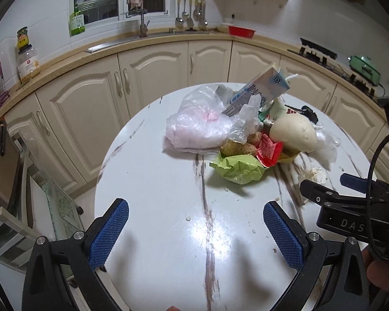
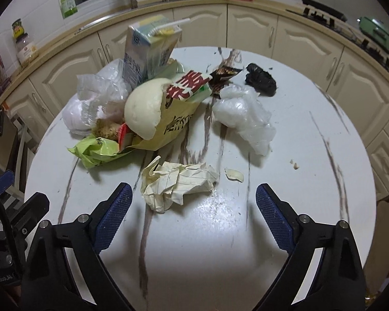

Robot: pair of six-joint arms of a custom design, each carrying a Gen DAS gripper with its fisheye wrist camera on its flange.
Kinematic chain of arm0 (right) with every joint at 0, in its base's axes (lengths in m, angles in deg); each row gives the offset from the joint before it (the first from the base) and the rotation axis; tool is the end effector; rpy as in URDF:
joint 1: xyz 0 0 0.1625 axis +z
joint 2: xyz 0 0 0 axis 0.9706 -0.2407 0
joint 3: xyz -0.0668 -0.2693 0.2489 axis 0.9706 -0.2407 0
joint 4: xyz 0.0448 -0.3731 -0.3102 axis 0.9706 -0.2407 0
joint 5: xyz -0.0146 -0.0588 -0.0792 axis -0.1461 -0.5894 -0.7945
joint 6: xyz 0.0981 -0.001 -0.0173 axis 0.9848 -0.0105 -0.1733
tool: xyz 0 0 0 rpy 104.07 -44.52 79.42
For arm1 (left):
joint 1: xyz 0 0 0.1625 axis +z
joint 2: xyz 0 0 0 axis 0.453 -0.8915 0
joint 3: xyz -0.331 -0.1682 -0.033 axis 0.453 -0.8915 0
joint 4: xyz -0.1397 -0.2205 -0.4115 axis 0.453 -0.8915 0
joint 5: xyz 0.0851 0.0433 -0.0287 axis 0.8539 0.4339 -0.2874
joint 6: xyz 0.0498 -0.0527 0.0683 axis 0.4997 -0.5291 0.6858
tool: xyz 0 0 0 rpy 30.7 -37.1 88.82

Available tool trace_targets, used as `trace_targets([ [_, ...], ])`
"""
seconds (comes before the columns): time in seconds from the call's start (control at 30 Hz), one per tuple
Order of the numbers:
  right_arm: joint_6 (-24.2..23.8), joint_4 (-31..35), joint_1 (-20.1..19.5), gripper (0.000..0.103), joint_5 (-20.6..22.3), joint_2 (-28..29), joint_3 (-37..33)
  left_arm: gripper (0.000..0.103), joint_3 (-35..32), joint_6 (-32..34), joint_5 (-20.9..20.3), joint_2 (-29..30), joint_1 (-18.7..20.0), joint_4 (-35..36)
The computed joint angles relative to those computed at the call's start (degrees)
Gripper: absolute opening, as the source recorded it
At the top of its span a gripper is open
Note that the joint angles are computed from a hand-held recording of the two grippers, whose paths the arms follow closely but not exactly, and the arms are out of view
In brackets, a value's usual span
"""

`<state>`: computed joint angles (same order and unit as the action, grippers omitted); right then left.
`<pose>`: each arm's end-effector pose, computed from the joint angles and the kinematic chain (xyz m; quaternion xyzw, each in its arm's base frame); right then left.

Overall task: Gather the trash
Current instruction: 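Reach the right tool to the crumpled cream paper and close on it, then grasp the green snack wrapper with the left tool while the right lifts the paper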

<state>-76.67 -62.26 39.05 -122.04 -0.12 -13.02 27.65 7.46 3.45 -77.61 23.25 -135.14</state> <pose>0.3955 -0.7059 0.1678 0.0764 -0.8938 0.2786 0.3431 -0.2821 -0.6616 0.4000 0.2087 0.8768 -0.3068 0.3059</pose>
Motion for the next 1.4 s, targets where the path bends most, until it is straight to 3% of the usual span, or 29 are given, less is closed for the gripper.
trace_targets([
  [0.2, -0.23, 2.45, -1.22, 0.063, 2.53, -0.22, -0.32, 0.102, -3.32, 1.06, -1.71, 3.90, 1.46, 0.08],
  [0.3, -3.10, 0.28, -1.35, 0.046, 2.73, -0.53, 0.51, 0.102, -5.68, 0.59, -2.61, 5.99, 1.89, 2.02],
  [0.37, -3.54, -0.59, -1.74, 0.043, 4.08, -1.31, 1.26, 0.102, -7.11, 0.50, -3.23, 7.20, 2.14, 3.31],
  [0.73, -2.24, -2.21, -3.65, 0.042, 7.08, -6.59, 5.73, 0.099, -15.55, 2.63, -3.74, 14.77, 3.99, 7.14],
  [0.87, -2.31, -2.48, -3.81, 0.042, 7.30, -7.42, 6.12, 0.084, -17.78, 3.57, -5.06, 16.73, 5.10, 9.20],
  [0.93, -2.51, -2.57, -3.82, 0.042, 7.35, -7.53, 6.11, 0.074, -18.02, 4.93, -6.13, 16.91, 5.30, 8.44],
  [1.0, -2.70, -2.64, -3.79, 0.042, 7.44, -7.53, 6.05, 0.056, -17.84, 5.72, -7.70, 16.78, 5.46, 7.43],
  [1.07, -2.74, -2.53, -3.80, 0.042, 7.66, -7.49, 5.90, 0.048, -17.49, 6.03, -9.21, 16.28, 5.84, 6.81],
  [1.17, -2.87, -2.56, -3.74, 0.042, 8.07, -7.52, 5.91, 0.041, -17.32, 5.74, -12.97, 15.01, 6.73, 7.14],
  [1.4, -3.05, -2.59, -3.51, 0.042, 8.26, -7.72, 6.21, 0.032, -14.82, 5.83, -15.76, 11.43, 7.67, 7.60],
])
